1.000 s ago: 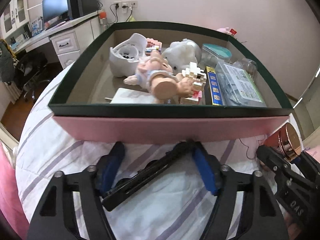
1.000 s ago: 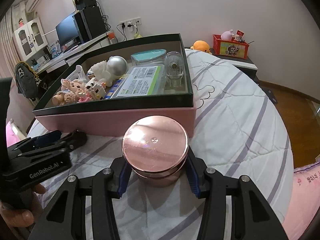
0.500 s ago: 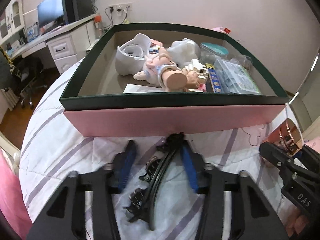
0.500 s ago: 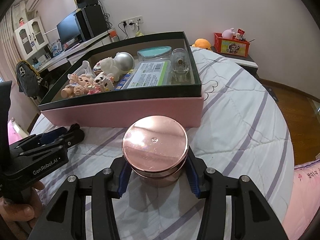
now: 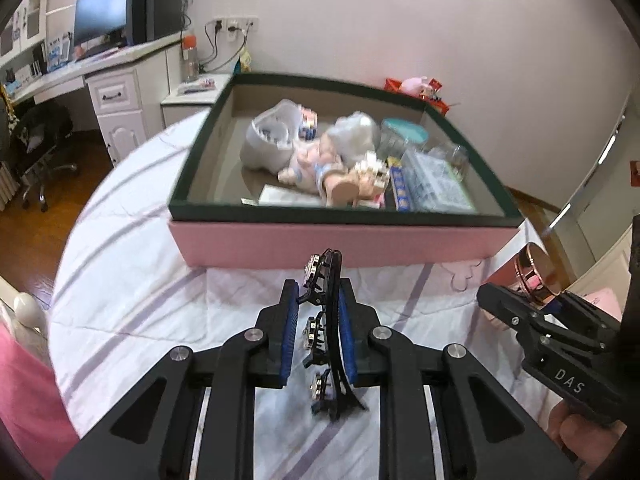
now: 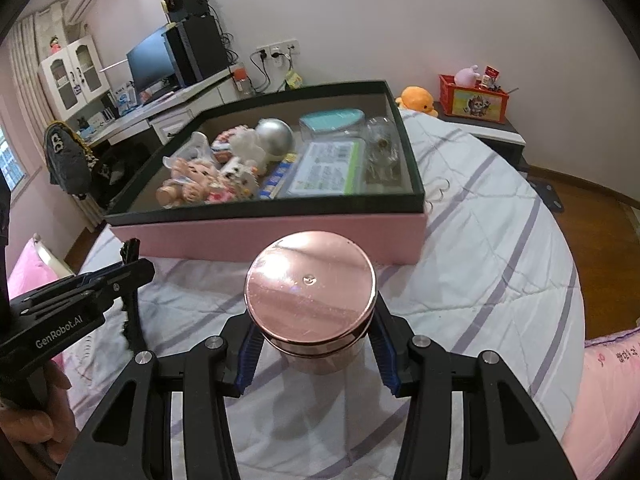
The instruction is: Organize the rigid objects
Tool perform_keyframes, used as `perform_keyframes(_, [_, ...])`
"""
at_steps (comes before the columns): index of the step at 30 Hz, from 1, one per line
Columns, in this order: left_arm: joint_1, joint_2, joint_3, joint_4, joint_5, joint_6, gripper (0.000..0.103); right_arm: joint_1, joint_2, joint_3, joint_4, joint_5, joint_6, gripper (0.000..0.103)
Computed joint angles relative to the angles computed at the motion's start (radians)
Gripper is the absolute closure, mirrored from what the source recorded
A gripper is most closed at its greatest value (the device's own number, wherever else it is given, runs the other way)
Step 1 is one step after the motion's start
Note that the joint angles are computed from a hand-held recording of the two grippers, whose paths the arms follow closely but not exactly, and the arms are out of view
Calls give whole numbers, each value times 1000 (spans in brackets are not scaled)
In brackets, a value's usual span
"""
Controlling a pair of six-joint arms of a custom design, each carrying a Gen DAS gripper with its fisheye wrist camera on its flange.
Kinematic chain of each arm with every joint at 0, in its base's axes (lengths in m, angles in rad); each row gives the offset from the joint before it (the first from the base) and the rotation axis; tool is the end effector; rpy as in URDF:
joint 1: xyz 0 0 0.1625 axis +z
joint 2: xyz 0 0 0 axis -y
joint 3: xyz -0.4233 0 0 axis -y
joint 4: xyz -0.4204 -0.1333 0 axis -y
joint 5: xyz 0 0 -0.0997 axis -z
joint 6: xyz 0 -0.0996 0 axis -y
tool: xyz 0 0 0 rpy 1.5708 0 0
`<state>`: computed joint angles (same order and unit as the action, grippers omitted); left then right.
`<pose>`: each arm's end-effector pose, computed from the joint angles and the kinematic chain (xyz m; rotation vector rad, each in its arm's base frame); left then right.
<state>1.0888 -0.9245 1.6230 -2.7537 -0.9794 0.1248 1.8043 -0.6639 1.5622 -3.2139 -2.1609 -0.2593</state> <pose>-0.1588 -0.7110 0.2033 0.5775 2.4858 -0.7564 0.2434 -0.6870 0.1012 0.3085 -2.3922 0.9262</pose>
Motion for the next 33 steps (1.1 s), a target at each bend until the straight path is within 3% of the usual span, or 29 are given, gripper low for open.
perform_keyframes(9, [-12, -27, -19, -38, -12, 40, 84, 30, -12, -19, -13, 30, -37, 53])
perform_keyframes(18, [-31, -11, -84, -91, -25, 122, 84, 53, 14, -119, -2, 45, -111, 54])
perform_keyframes(25, [-25, 93, -259, -79, -28, 195, 84, 45, 73, -279, 64, 68, -151, 58])
perform_keyframes(28, [-8, 157, -360, -22, -29, 198, 84, 31, 118, -380, 155, 59, -155, 58])
perform_keyframes(30, [5, 192, -416, 22, -35, 188, 84, 14, 121, -390, 201, 80, -121, 58])
perform_keyframes(33, [12, 211, -438, 24, -38, 202, 84, -2, 93, -334, 174, 80, -94, 58])
